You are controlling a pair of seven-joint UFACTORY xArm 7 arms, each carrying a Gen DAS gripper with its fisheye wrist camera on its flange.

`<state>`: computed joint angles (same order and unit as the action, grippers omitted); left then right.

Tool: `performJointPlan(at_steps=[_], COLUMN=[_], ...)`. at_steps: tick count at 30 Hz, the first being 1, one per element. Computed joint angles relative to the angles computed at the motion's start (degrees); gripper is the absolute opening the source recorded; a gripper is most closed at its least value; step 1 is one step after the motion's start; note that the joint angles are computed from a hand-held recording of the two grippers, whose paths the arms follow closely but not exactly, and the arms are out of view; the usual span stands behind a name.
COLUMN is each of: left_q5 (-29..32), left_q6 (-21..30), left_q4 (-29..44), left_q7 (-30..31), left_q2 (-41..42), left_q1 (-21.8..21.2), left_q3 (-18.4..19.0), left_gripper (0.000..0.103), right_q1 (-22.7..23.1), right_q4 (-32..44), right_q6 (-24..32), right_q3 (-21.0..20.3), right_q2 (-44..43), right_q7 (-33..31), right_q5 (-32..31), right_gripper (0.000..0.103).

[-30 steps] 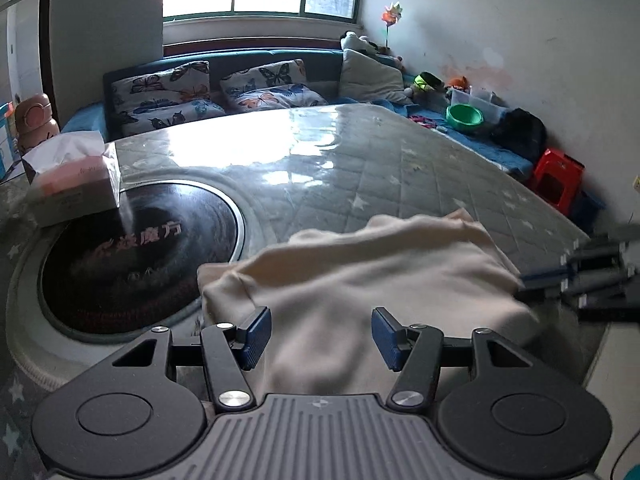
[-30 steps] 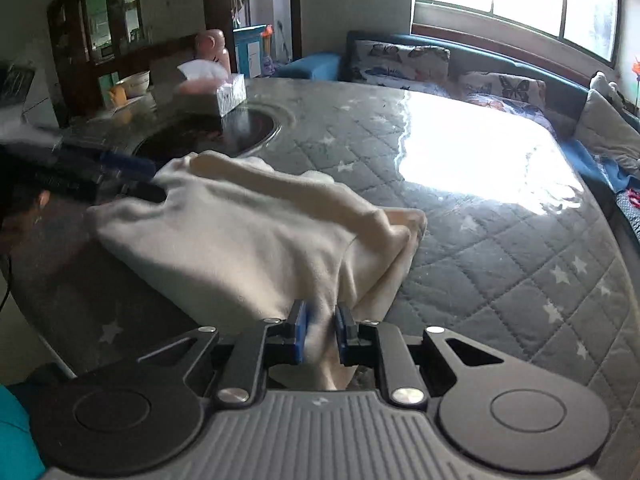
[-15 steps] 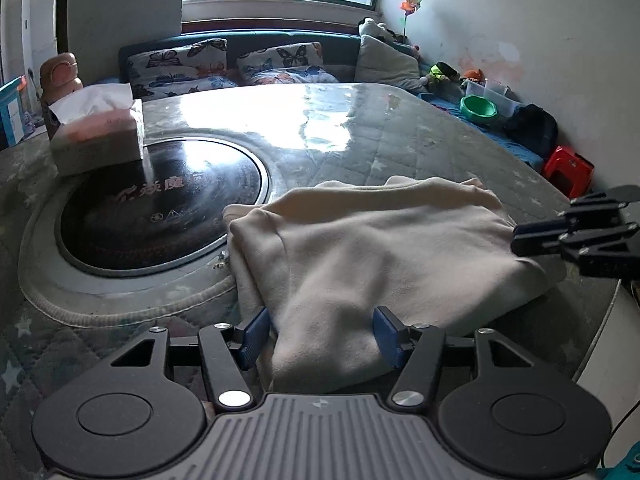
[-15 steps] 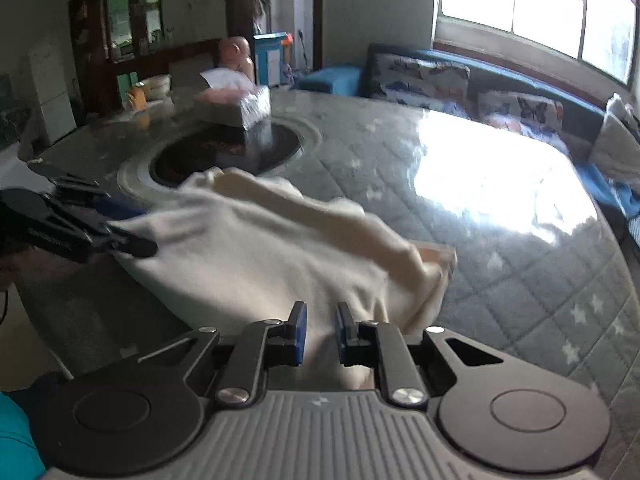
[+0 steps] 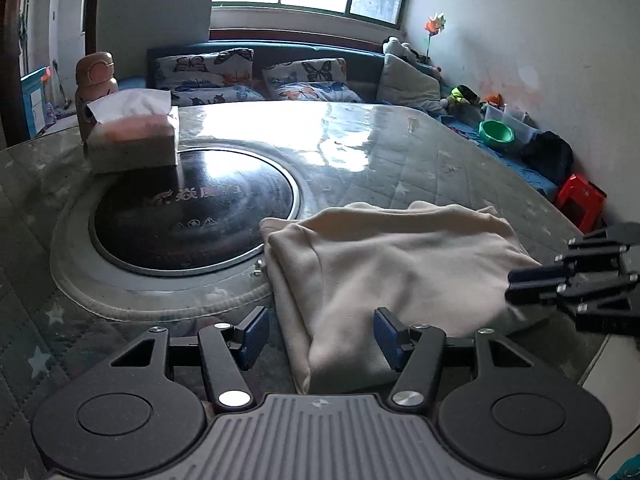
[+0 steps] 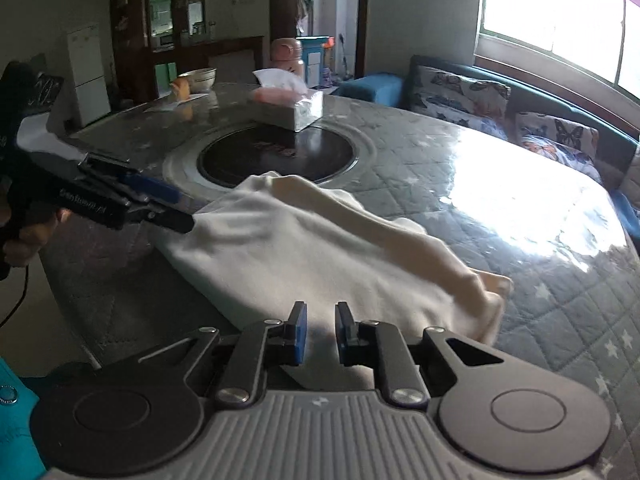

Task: Fold clothes

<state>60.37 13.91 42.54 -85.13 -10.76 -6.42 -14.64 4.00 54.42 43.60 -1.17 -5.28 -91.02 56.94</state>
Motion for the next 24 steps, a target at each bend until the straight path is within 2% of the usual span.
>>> performJointPlan(at_steps=[3, 7, 11, 16, 20, 24], left_q5=[-2.6, -2.2, -2.7, -2.2, -1.1, 1.3], left_q6=[1.0, -0.2, 1.2, 3.5, 4.3, 5.8], left_q4=[-0.4, -0.9, -0.3, 0.6, 1.2, 2.0], left_q7=[1.4, 0.7, 1.7, 1.1, -0.8, -3.0], left_q2=[1.0, 1.1, 1.0, 0.8, 0.5, 0.3], left_q1=[-0.5, -0.2, -0.7, -1.4, -1.7, -2.3], left_q3=[0.7, 0.9, 0.7, 0.3, 0.0, -0.5], left_gripper=[0.062, 0.062, 0.063, 0.074, 0.086, 0.091], right_q1=[0.3, 0.1, -0.1, 0.0, 0.3, 0.7], right_q4=[-0.6, 1.1, 2.4, 2.5, 1.7, 0.9], right_q6=[-0.9, 0.7, 0.8, -0.7, -1.8, -2.6], right_q3=[0.5, 0.3, 0.4, 1.0, 1.1, 0.9], right_q2=[0.3, 0.7, 1.1, 1.2, 0.8, 0.2], right_q7=[-0.4, 2.7, 5.0, 8.2, 8.2, 7.8], right_q5=[-1.0, -1.8, -2.3, -4.4, -4.0, -3.6], right_gripper=[0.014, 0.015, 0.015, 0.017, 0.026, 0.027])
